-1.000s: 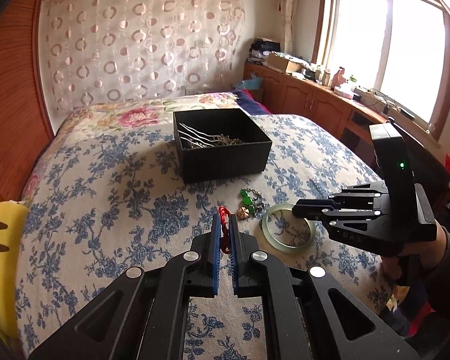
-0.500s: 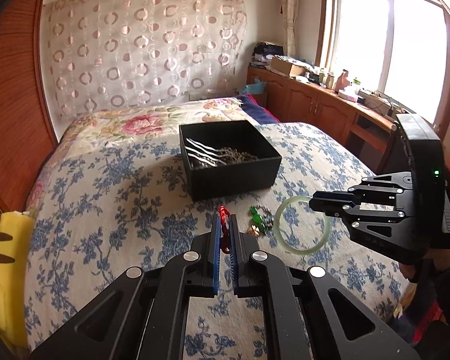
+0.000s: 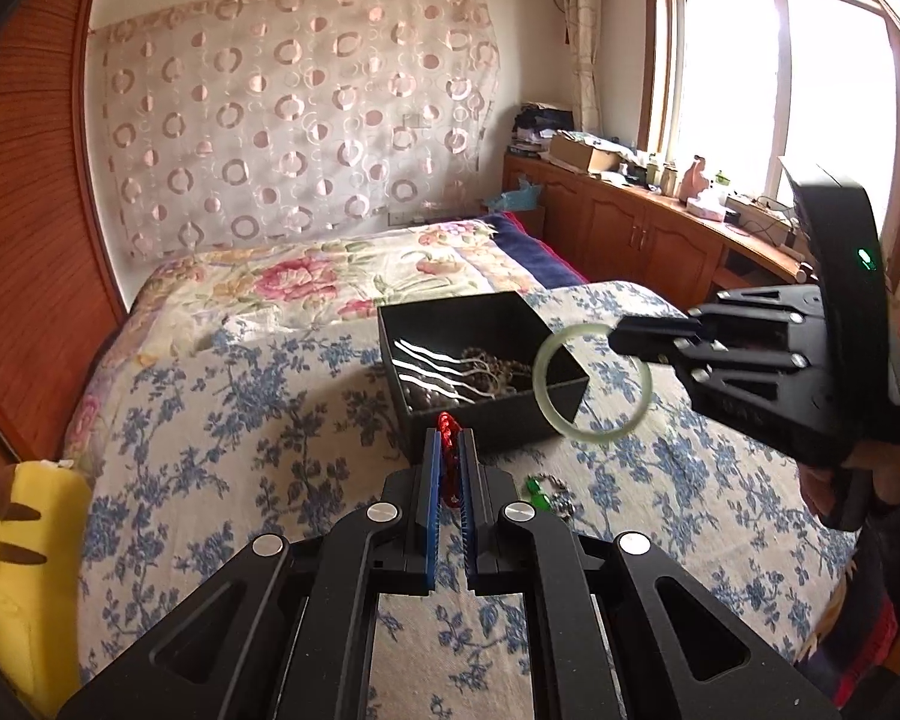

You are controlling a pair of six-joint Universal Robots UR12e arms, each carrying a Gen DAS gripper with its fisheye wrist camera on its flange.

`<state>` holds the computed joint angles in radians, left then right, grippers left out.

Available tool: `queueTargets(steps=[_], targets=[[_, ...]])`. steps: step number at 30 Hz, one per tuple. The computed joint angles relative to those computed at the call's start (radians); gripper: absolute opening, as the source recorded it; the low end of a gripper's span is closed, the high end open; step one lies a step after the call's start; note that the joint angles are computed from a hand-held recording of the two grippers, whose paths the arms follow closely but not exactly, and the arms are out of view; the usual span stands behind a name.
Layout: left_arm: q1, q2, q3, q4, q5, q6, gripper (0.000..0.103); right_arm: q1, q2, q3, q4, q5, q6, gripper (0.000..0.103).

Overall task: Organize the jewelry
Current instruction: 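Carry the jade bangle with the right tool and red bracelet with the left tool over the box, then drop the red bracelet into the box with the left tool while the right tool releases the bangle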

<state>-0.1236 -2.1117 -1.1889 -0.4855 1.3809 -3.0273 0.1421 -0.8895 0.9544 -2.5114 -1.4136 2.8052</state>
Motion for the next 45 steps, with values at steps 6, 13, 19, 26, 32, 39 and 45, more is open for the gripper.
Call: queueTargets(steps=[6, 13, 19, 26, 32, 39, 45], targets=[[0.000, -0.008, 0.019, -0.001, 0.012, 0.000, 0.005, 0.005, 0.067, -0.115, 0.030, -0.020, 0.027, 0.009], [-0.004, -0.019, 0.045, -0.013, 0.021, 0.013, 0.005, 0.007, 0.144, -0.243, 0.110, -0.052, 0.063, 0.009], [-0.003, -0.032, 0.074, -0.027, 0.002, 0.011, 0.005, 0.008, 0.176, -0.290, 0.173, -0.044, 0.072, 0.009], [-0.011, -0.046, 0.105, -0.032, -0.013, 0.016, 0.005, 0.009, 0.164, -0.260, 0.180, -0.017, 0.058, 0.010], [-0.015, -0.082, 0.167, -0.064, -0.028, 0.016, 0.005, 0.002, 0.135, -0.213, 0.160, 0.009, 0.059, 0.011], [-0.022, -0.128, 0.245, -0.093, -0.034, 0.005, 0.005, -0.009, 0.095, -0.153, 0.134, 0.040, 0.053, 0.011], [-0.029, -0.165, 0.303, -0.127, -0.019, 0.010, 0.005, -0.017, 0.075, -0.120, 0.118, 0.057, 0.053, 0.011]])
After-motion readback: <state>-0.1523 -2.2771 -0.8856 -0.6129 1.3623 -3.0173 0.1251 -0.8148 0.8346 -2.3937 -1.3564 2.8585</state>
